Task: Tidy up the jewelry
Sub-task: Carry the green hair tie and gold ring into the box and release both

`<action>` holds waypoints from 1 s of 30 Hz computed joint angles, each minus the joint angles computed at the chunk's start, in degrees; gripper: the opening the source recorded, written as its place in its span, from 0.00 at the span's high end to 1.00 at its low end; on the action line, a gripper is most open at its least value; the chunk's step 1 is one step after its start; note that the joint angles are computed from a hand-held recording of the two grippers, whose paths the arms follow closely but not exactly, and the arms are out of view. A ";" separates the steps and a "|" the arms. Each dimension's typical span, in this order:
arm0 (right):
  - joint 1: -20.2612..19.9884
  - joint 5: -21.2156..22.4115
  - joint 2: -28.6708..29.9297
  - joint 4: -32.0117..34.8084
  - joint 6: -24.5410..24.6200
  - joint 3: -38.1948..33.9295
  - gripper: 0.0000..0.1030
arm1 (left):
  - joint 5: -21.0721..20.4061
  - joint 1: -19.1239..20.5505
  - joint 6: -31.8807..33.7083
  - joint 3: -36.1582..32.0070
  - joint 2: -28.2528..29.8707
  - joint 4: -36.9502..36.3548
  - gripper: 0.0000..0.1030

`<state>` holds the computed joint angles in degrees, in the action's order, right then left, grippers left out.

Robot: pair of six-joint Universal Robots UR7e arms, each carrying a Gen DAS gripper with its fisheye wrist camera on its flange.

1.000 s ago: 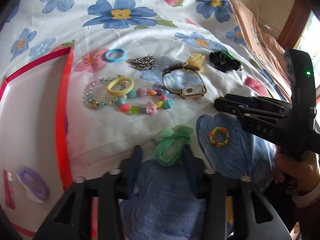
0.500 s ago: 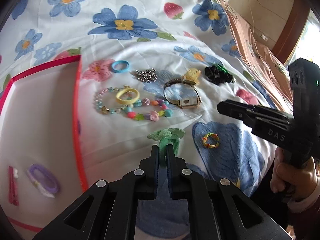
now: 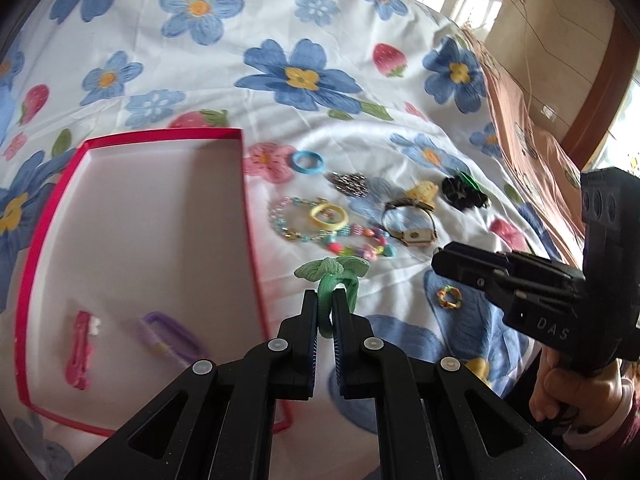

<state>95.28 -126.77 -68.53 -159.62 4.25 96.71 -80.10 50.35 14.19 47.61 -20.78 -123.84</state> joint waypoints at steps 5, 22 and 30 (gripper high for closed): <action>0.74 1.50 2.27 1.17 -0.88 -2.44 0.78 | 0.61 0.67 -1.16 0.88 -1.36 -1.05 0.94; 2.23 6.74 11.04 4.83 -4.92 -12.54 0.78 | 3.52 3.04 -4.52 0.65 -3.52 -2.62 0.94; 2.17 8.94 15.45 7.12 -5.86 -17.78 0.78 | 5.09 4.35 -5.76 -1.86 -3.08 -2.18 0.94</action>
